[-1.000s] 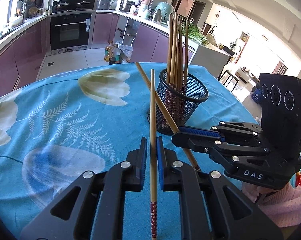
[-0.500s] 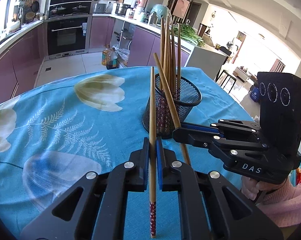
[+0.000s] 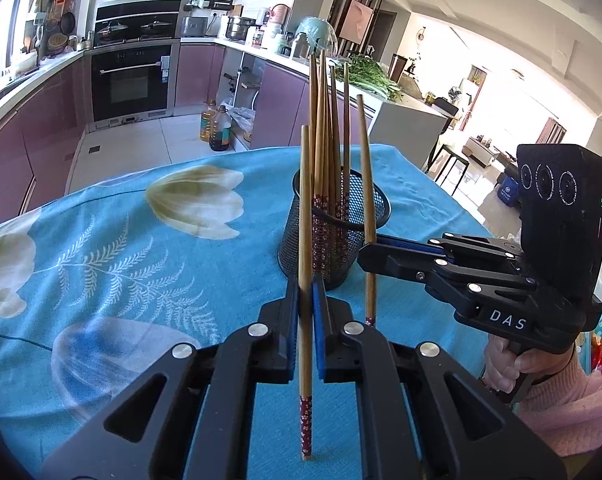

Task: Organize utensils
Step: 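Carry the upright chopstick over the mesh holder with the left tool while the right tool follows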

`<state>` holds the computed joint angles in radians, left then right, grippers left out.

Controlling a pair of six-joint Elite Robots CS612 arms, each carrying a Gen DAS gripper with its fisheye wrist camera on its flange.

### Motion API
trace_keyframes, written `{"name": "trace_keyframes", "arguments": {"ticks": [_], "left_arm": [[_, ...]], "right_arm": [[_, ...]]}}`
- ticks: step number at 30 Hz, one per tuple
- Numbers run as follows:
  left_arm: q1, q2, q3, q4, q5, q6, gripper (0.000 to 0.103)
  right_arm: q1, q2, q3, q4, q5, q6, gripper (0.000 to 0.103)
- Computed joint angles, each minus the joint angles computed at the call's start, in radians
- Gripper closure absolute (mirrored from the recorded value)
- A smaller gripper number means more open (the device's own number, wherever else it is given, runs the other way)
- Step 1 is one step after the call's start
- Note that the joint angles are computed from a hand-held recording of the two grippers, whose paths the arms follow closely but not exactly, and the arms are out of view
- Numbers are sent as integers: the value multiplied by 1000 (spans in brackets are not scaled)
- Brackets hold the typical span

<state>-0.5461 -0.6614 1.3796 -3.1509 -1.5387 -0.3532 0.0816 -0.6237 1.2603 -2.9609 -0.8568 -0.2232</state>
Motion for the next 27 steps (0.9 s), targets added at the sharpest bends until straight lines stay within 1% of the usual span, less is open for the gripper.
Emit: {"name": "trace_keyframes", "arguments": {"ticks": [11, 14, 27], "left_arm": [[-5, -6, -2, -7, 5, 13, 96], [0, -6, -5, -11, -26, 4, 96], [-3, -12, -5, -25, -6, 21, 96]], "right_arm": [[-8, 0, -4, -34, -2, 19, 97], [-8, -1, -5, -43, -4, 23, 97], [-14, -1, -6, -77, -4, 37, 97]]}}
